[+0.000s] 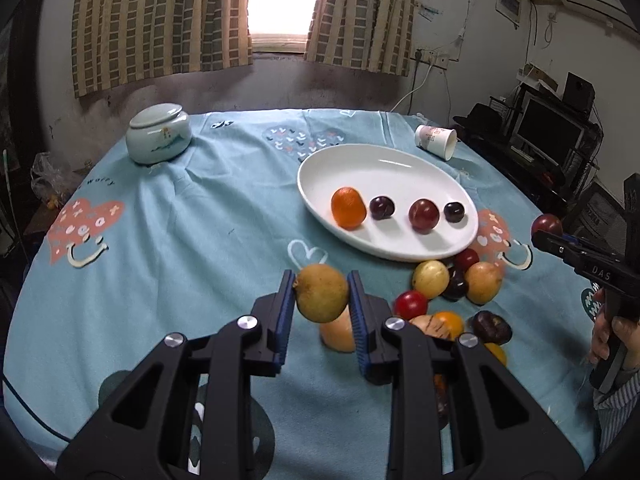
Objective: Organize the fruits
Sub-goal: 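Grasp and lift the dark red plum with the right tool while the left tool holds the yellow-brown fruit, then release yellow-brown fruit on plate with left tool while right tool releases red plum there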
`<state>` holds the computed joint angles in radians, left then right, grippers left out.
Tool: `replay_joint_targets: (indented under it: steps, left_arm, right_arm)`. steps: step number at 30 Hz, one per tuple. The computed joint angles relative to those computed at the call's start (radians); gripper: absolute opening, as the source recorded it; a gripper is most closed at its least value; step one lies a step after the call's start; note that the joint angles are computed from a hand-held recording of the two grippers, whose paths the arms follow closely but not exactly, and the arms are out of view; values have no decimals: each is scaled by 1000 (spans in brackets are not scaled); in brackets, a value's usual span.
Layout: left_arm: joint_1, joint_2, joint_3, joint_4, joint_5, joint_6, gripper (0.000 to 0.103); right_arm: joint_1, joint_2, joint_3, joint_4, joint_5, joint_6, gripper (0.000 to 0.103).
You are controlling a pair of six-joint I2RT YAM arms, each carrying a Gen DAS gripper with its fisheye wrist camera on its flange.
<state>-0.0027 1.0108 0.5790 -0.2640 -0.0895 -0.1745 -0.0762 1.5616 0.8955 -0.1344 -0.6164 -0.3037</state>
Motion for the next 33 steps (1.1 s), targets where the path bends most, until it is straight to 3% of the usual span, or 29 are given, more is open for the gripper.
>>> replay_joint_targets:
  steps: [6,12,18,25,26,28,30,33]
  left_arm:
    - [-64,252,235,32,-53,2,26]
    - [-3,565,426,106,21,-17,27]
    - [54,795,580,132,71,-37,27]
    - [58,894,617,173,72,-33,29]
    - [61,892,612,181,74,-34,31]
    - [67,879,598,197,85,-41,46]
    - [70,877,597,195,89,-36,48]
    - [74,874,592,199,103,-39,49]
  right_arm:
    - [84,-4,145,-23,34,55,39]
    - [201,235,319,3,108,103,39]
    - [259,451,537,-63,155,108,39]
    - [294,565,655,-113,206,68,40]
    - [296,570,655,-110,215,65,40]
    - [297,577,658,-109,229,57,41]
    - [299,580,657,-108,243,51,42]
    - [299,575,640,-84,249,53,59]
